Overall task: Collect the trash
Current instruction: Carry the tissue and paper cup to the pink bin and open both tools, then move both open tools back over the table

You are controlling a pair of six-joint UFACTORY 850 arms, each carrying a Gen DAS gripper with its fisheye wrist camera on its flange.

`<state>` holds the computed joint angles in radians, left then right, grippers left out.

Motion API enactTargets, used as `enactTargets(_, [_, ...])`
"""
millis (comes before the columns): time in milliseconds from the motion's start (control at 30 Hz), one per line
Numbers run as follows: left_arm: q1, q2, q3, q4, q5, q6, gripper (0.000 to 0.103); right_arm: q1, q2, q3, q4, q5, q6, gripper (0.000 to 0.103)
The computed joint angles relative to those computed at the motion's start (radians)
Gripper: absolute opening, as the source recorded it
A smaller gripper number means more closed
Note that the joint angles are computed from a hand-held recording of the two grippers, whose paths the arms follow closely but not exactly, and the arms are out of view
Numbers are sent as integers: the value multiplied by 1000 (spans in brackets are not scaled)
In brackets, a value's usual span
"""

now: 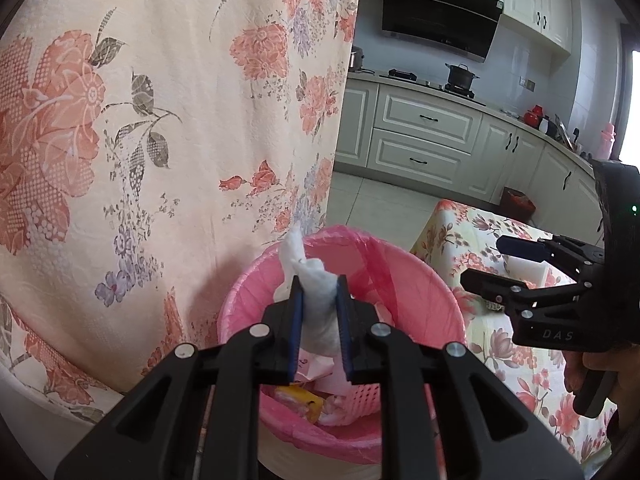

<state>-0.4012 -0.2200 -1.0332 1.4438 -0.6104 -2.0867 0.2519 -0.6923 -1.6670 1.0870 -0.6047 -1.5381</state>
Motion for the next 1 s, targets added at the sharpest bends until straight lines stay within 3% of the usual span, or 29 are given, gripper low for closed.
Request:
enactTargets(233, [12,-24,-27,15,37,-5,18,-23,-7,-12,5,8,5,78])
enactTargets(333, [14,-38,-43,11,46,1,26,-29,-11,-16,1,11,9,78])
enactTargets(400, [15,-42,-47,17,50,-12,44,-34,-14,-17,1,13,10,79])
enactTargets(1000, [-6,-74,-96,-11,35,36,46,-87,-42,-50,18,19,16,81])
